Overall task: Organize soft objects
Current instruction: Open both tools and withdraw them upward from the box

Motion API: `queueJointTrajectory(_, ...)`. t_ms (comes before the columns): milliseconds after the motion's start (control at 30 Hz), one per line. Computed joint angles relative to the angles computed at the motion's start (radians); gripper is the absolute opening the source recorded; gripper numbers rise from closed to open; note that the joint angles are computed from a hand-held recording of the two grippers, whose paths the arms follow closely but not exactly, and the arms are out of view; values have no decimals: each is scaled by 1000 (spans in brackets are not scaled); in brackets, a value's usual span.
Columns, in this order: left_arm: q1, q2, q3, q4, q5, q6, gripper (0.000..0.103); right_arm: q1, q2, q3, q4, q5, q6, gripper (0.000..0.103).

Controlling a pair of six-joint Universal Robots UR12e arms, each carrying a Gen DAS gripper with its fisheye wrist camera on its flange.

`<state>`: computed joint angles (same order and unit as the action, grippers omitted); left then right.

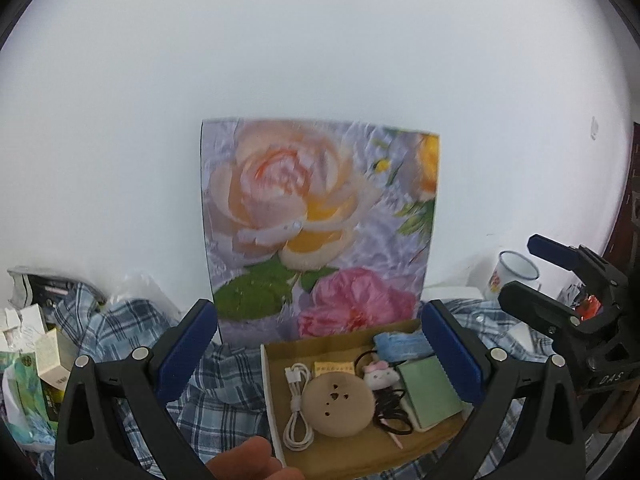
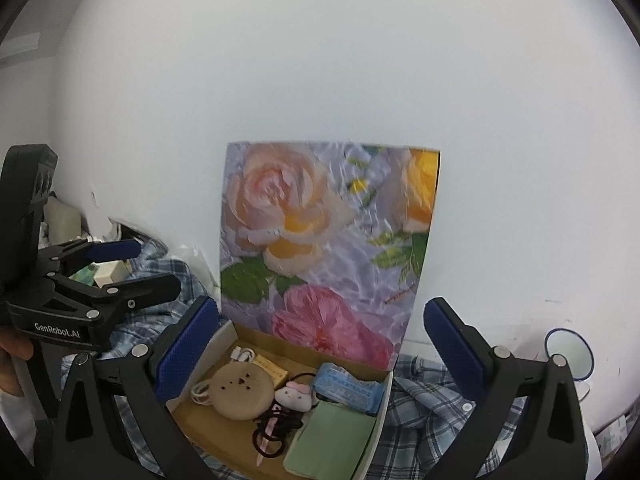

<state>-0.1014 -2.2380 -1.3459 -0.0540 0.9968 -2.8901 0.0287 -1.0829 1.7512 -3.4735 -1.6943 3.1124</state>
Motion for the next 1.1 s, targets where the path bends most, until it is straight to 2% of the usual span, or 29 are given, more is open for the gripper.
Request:
queueJointTrajectory(100, 5, 17, -20, 40, -18, -7, 103, 5, -15, 11, -20, 2, 4, 102)
queueJointTrajectory(133, 2, 23, -30, 66, 19, 1, 103, 8, -20, 15, -26, -3, 3, 102)
queueJointTrajectory(167, 3, 30, -39, 82, 15, -4, 103, 11, -26, 18, -32, -8, 1, 102)
queueJointTrajectory(500, 24, 95, -123, 231, -75, -41, 103, 41, -71, 47, -84, -86, -18, 103)
queueJointTrajectory(633, 26, 125, -163, 289, -84, -55, 103, 39, -93, 68, -121, -30, -16, 103)
queueJointTrajectory(700, 28, 138, -180, 318, -94, -66, 103, 46, -99, 73, -147, -36, -31, 103)
queueJointTrajectory(800, 27, 155, -200, 350, -84, -73, 103, 62, -110, 79, -179, -75, -45, 103)
queueJointTrajectory(1100, 30, 200, -266, 404, -91, -58, 103, 84, -152, 128, -208, -117, -79, 103)
